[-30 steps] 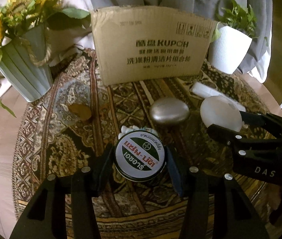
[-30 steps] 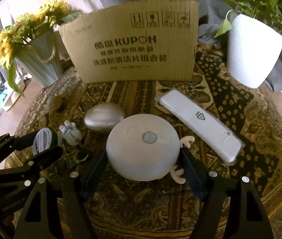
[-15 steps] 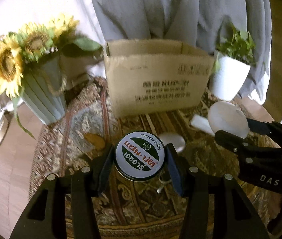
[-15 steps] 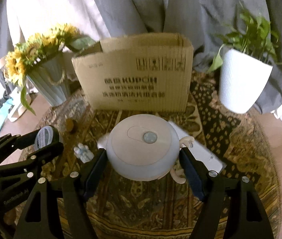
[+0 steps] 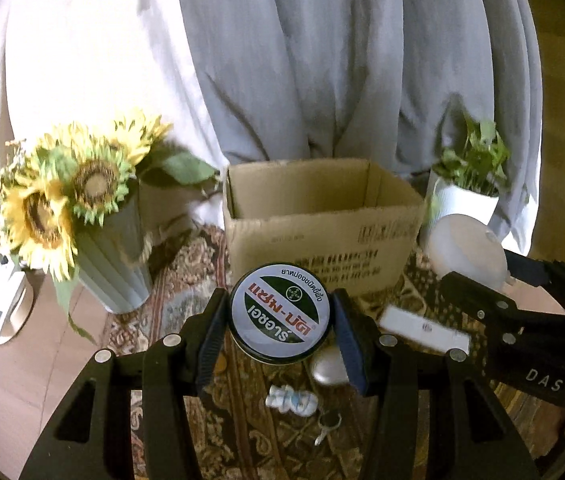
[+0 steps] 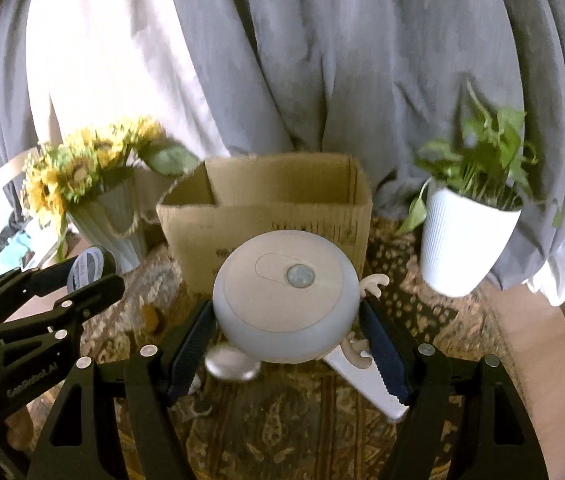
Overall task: Organize rigid objects
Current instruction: 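Lift and carry the tin with the left gripper while the right carries the disc to the box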
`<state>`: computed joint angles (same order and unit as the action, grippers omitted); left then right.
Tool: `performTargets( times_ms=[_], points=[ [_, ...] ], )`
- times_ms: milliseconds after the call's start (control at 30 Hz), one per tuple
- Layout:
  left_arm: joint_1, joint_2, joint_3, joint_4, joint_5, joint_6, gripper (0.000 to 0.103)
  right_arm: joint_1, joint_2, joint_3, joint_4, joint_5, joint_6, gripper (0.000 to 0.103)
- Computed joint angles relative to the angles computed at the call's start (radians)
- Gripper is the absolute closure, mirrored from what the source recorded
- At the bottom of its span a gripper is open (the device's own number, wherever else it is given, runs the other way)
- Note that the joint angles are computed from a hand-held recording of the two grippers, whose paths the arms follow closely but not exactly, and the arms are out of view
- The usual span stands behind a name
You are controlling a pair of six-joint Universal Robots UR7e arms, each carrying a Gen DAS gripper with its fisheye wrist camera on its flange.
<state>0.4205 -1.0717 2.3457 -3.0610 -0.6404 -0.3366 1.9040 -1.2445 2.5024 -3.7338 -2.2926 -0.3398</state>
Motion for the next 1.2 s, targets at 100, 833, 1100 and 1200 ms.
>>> performTargets(
  times_ms=[100,833,1100,1200],
  points=[
    [0.006,0.006,-0.023,-0.024,-0.003,0.032,0.052,0.013,-0.001,-0.02,-0.018,-0.004,-0.017,0.028],
    [0.062,0.113,-0.229,-0.221,0.026,0.32,0.052,0.021,0.031,-0.193,-0.075,0.071,-0.206,0.028],
    [0.107,0.144,-0.307,-0.161,0.002,0.325,0.052,0.002,0.025,-0.256,0.027,0.084,-0.219,0.028],
    [0.126,0.154,-0.339,-0.12,-0.011,0.322,0.052,-0.012,0.027,-0.287,0.082,0.089,-0.225,0.028]
  ],
)
